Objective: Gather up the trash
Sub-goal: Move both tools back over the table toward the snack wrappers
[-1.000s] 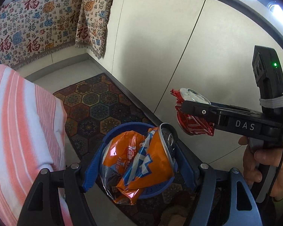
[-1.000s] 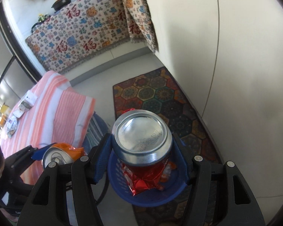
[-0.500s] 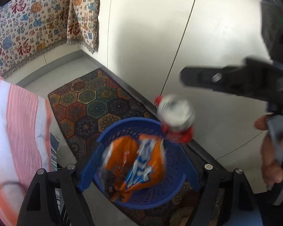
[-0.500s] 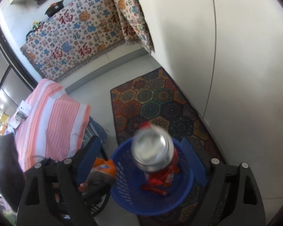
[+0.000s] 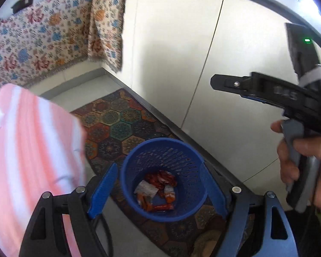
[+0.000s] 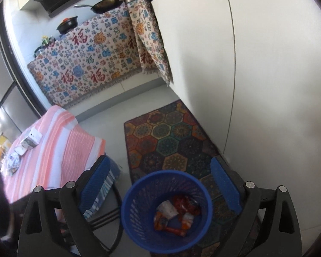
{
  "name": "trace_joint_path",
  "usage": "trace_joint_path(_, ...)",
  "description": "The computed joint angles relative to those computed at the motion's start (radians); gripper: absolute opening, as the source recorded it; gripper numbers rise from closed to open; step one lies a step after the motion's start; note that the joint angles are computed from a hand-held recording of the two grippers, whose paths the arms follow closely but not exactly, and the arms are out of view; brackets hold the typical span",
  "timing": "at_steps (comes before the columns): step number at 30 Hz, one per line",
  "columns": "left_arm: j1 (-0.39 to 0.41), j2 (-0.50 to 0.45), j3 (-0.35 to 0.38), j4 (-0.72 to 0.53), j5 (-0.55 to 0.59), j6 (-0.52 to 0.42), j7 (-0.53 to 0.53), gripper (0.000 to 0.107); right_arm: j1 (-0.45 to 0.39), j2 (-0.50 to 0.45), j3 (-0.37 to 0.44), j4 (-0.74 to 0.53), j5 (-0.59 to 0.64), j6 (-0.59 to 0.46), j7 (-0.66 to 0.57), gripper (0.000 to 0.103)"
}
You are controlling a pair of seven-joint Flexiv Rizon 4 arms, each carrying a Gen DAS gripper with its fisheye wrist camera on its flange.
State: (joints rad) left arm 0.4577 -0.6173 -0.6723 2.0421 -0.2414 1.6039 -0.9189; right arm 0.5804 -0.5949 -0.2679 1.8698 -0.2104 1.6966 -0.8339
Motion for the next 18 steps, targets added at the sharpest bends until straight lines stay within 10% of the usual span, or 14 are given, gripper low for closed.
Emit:
trace_joint_path(9,0.397,0.233,-0.16,0.287,0.088,0.098,-0.106,0.081,0.175,-0.002,-0.048,-0.008,-0.081,-0.006,-0.088,0.096)
trace_joint_path(18,0.644,0.283,-0.11,0.327,0.132,0.111,-0.16,0.081,0.184,-0.073,0.19,-0.194,-0.174,-0.142,-0.117,0.098)
